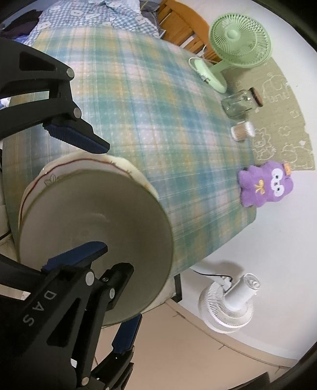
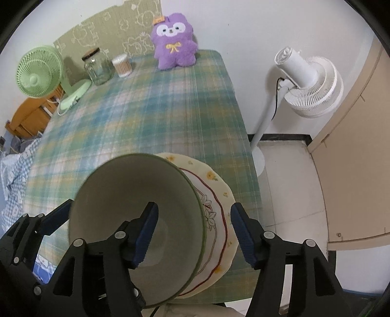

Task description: Organize plates and bowls

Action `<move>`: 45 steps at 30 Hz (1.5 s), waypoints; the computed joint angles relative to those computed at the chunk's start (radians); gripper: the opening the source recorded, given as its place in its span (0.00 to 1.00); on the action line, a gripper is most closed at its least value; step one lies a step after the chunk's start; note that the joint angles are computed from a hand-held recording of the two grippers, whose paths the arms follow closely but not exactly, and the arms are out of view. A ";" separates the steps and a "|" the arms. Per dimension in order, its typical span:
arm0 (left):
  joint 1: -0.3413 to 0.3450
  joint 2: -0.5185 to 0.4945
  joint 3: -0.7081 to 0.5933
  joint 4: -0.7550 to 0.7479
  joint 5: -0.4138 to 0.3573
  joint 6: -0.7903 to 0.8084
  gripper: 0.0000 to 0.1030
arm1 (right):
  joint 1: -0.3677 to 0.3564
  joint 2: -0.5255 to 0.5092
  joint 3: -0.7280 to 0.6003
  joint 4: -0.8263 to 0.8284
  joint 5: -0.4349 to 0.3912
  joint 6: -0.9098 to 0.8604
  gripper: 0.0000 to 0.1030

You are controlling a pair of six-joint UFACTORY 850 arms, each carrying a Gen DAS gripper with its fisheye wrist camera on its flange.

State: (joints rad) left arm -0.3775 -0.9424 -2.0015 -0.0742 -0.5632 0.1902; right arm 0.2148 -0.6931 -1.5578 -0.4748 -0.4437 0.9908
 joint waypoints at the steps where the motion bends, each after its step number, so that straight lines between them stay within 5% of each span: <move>1: 0.002 0.011 0.013 -0.006 0.014 0.006 0.75 | 0.003 0.005 0.004 -0.018 0.004 0.017 0.66; 14: 0.086 0.124 0.131 -0.385 0.161 0.381 0.76 | 0.106 0.057 -0.017 -0.454 -0.091 0.473 0.68; 26: 0.245 0.191 0.189 -0.795 0.189 0.882 0.91 | 0.248 -0.049 -0.240 -0.552 -0.304 0.657 0.69; 32: 0.326 0.191 0.203 -1.025 0.178 1.164 0.95 | 0.319 -0.127 -0.344 -0.625 -0.409 0.762 0.77; 45: 0.417 0.233 0.355 -1.513 0.198 1.681 1.00 | 0.397 -0.184 -0.339 -0.735 -0.433 0.889 0.81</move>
State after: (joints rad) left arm 0.0393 -0.7098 -1.6465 -1.5869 -0.3656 1.8713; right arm 0.6119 -0.8768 -1.8968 -1.2100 -0.8767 1.8802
